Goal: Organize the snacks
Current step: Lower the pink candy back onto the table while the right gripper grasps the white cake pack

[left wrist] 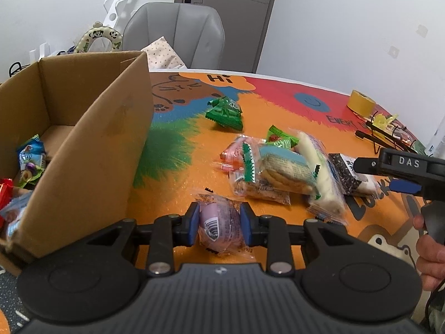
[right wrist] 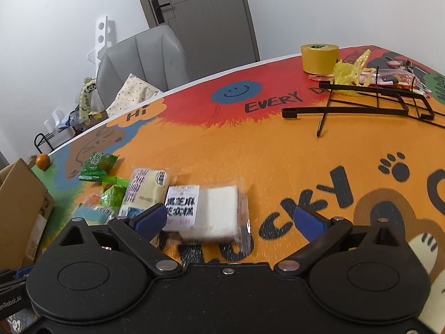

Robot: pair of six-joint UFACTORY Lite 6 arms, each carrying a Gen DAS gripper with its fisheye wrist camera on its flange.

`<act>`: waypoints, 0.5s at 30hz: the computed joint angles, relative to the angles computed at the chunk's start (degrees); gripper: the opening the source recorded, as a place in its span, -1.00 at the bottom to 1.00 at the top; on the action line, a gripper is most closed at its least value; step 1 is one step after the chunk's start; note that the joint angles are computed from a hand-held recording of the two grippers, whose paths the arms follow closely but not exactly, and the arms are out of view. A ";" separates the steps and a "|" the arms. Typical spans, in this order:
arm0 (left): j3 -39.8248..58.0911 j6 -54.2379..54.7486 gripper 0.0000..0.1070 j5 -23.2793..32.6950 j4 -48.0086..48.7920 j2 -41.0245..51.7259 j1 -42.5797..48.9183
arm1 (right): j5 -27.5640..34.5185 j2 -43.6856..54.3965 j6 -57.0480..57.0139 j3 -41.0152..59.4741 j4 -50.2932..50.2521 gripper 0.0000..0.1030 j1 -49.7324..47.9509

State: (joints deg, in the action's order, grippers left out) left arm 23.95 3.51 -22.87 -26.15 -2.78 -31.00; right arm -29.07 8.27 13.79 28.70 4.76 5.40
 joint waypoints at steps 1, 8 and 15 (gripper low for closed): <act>0.07 0.13 -0.40 -0.33 -0.28 0.33 -0.09 | 0.27 0.56 -0.71 0.77 0.76 0.97 0.15; 0.10 -0.18 -0.38 -1.82 0.17 1.54 -0.28 | 1.27 4.20 -3.75 5.22 3.68 0.99 1.33; 0.46 -1.87 -0.35 -2.81 1.25 2.63 -0.15 | -0.07 1.00 -2.50 3.44 1.44 1.00 0.94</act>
State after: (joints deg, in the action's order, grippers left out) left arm 24.41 1.64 -25.68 -24.90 -0.15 -31.15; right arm -29.14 9.28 11.29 32.14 6.20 6.34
